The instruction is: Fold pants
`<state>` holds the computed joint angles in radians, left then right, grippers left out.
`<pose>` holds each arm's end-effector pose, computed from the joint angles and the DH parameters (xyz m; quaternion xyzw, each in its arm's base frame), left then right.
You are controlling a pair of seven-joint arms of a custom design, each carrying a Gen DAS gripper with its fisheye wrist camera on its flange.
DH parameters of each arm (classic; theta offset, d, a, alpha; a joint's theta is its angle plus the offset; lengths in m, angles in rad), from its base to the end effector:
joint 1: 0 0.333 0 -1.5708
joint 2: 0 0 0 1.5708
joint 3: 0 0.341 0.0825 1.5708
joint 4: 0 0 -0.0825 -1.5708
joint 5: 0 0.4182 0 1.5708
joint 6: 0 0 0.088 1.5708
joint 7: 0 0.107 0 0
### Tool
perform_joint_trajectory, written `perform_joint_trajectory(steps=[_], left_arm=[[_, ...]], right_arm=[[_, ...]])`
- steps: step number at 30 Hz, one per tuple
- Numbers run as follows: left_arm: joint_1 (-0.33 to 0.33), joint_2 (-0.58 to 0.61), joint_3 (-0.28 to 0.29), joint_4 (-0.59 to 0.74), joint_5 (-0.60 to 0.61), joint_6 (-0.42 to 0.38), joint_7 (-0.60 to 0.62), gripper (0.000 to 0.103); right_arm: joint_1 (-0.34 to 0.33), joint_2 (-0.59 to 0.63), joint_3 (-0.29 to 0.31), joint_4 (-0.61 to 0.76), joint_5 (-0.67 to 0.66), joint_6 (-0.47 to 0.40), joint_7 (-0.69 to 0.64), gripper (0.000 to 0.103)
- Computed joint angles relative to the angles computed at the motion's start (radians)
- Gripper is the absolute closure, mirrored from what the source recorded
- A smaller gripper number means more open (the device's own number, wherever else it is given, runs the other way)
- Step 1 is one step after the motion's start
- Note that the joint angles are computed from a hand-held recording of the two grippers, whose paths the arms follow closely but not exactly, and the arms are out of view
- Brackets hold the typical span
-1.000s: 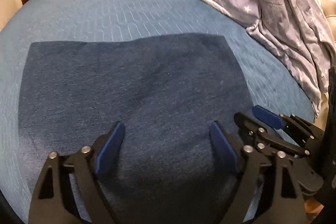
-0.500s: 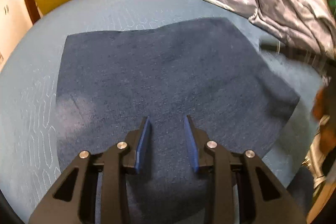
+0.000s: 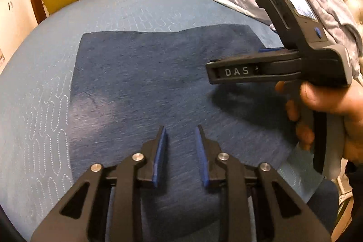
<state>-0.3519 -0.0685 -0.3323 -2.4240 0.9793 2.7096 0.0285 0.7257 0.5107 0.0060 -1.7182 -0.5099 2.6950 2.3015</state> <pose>0.3859 -0.3526 0.3583 -0.6764 0.6654 -0.2310 0.2152 0.5432 0.5088 0.3403 -0.8044 0.5274 -0.1691 0.2149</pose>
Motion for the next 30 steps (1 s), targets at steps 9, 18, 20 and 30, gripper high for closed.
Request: perform_joint_trajectory(steps=[9, 18, 20, 30], left_arm=[[0.063, -0.014, 0.027, 0.069, 0.121, -0.002, -0.043, 0.071], [0.096, 0.314, 0.073, 0.362, -0.311, 0.053, 0.617, 0.069], [0.069, 0.331, 0.101, 0.379, -0.312, 0.043, 0.629, 0.067], [-0.010, 0.022, 0.122, 0.077, -0.084, 0.038, 0.203, 0.048]], right_arm=[[-0.005, 0.013, -0.001, 0.009, 0.010, 0.016, -0.009, 0.004], [-0.010, 0.013, 0.002, 0.003, 0.039, 0.029, -0.025, 0.004], [-0.001, 0.018, -0.006, 0.011, 0.030, 0.020, -0.025, 0.004], [0.018, -0.005, -0.027, -0.012, 0.001, 0.031, 0.010, 0.005]])
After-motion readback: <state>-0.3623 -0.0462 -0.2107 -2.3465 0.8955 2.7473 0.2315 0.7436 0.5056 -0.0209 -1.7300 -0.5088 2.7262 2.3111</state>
